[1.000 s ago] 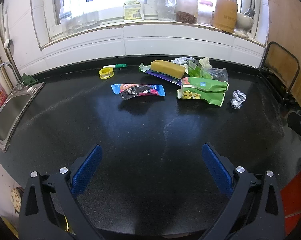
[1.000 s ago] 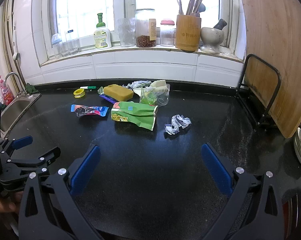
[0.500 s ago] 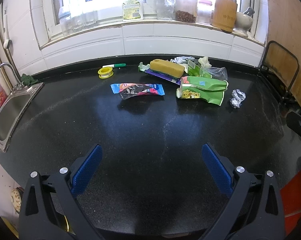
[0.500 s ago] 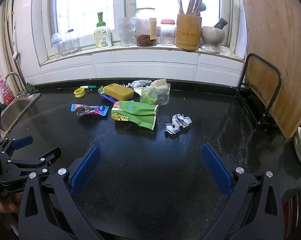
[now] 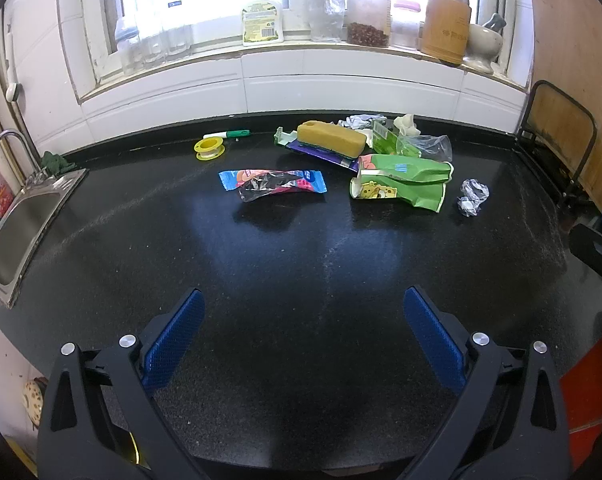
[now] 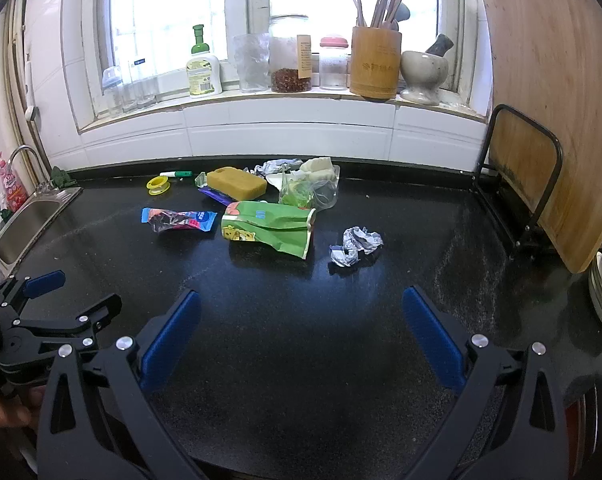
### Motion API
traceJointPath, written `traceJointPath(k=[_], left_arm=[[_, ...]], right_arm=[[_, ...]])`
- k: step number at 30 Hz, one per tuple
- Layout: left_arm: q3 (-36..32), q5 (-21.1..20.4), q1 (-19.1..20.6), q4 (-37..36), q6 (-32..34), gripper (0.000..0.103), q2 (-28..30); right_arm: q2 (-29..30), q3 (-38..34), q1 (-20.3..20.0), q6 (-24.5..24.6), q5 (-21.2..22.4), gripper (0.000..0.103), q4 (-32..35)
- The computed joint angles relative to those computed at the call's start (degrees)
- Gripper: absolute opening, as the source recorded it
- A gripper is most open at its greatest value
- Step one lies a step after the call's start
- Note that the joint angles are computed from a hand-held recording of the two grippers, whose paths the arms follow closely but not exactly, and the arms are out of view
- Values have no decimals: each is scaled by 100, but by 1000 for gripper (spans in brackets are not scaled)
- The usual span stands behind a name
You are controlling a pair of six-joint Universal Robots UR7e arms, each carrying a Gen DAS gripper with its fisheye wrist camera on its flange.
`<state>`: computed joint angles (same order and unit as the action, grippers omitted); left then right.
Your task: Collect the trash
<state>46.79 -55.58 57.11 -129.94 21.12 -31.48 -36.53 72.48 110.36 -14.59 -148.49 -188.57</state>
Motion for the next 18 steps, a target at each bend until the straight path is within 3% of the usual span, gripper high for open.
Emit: traceJointPath(k=[18], left_arm=[[14,8,-2,-11,3,97,-1]], right_arm=[[3,-28,10,23,-21,97,45]])
